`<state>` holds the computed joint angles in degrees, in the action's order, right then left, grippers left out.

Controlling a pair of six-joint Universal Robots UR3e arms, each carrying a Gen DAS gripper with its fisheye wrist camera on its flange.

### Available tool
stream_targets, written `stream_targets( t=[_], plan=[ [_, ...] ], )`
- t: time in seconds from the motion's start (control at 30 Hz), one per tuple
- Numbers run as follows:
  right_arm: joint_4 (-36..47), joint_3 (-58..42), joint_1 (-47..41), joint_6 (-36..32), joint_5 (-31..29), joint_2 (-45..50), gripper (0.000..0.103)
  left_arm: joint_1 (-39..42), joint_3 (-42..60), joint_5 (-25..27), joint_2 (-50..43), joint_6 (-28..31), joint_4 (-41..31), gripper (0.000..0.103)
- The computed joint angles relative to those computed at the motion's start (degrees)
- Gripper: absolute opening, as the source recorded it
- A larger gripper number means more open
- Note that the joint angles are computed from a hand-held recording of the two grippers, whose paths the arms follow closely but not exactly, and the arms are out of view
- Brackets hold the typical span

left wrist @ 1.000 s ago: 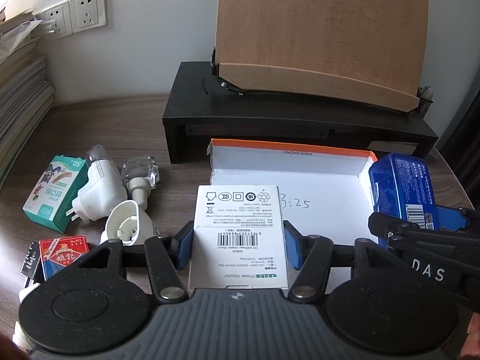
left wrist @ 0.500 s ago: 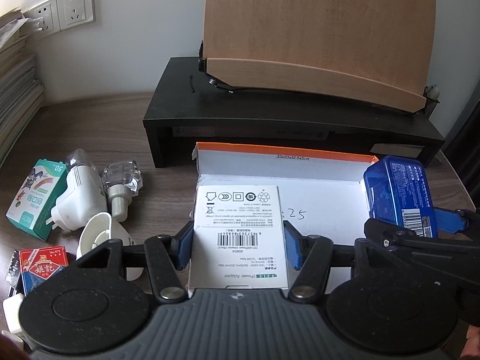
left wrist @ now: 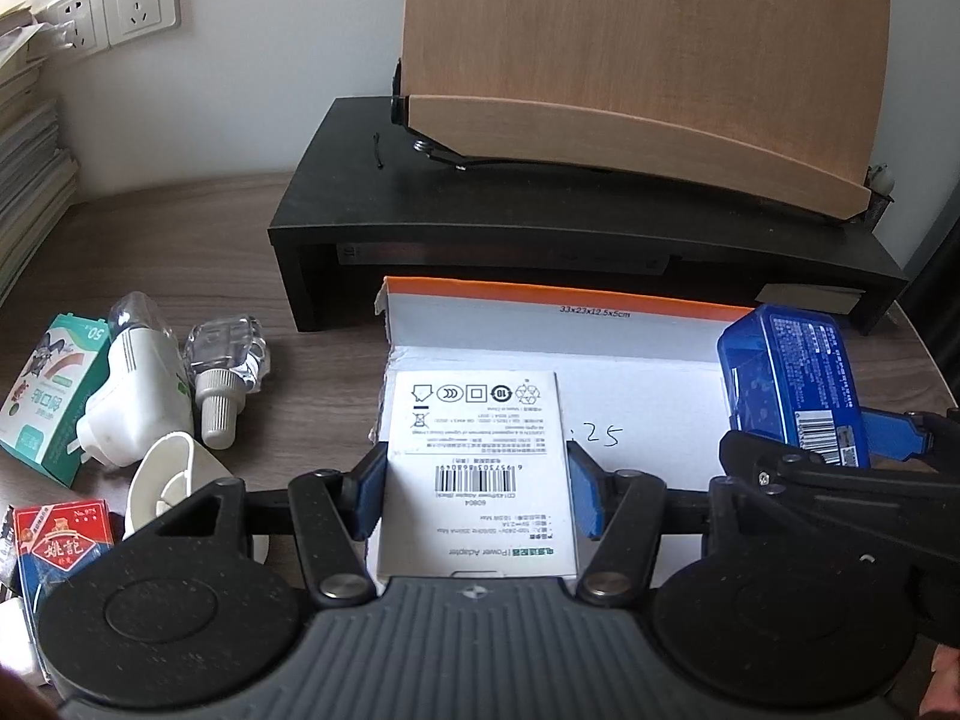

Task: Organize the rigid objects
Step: 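Move both held items over the white tray and lower them, then open the left gripper to drop the white box while the right releases the tin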

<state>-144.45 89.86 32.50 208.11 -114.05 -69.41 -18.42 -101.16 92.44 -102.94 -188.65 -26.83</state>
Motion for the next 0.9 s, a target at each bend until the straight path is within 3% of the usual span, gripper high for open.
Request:
stream_targets(
  t=[0.57, 0.67, 0.87, 0.9],
  plan=[
    [-4.3, 3.4, -3.3, -1.2, 3.0, -1.1, 0.075, -1.1, 5.2, -0.1, -5.9, 0.5, 1.3, 0.060],
    [-6.4, 5.3, -3.1, -1.7, 1.9, -2.7, 0.081, -1.3, 5.8, -0.6, -6.8, 0.2, 2.0, 0.060],
    [-8.5, 8.8, -2.8, -0.2, -0.4, -6.3, 0.081, -2.0, 7.1, -2.3, -7.5, 0.2, 2.9, 0.060],
    [-8.5, 9.4, -2.7, 0.1, -0.7, -7.0, 0.081, -2.1, 7.0, -2.9, -7.4, 0.3, 3.1, 0.065]
  ],
)
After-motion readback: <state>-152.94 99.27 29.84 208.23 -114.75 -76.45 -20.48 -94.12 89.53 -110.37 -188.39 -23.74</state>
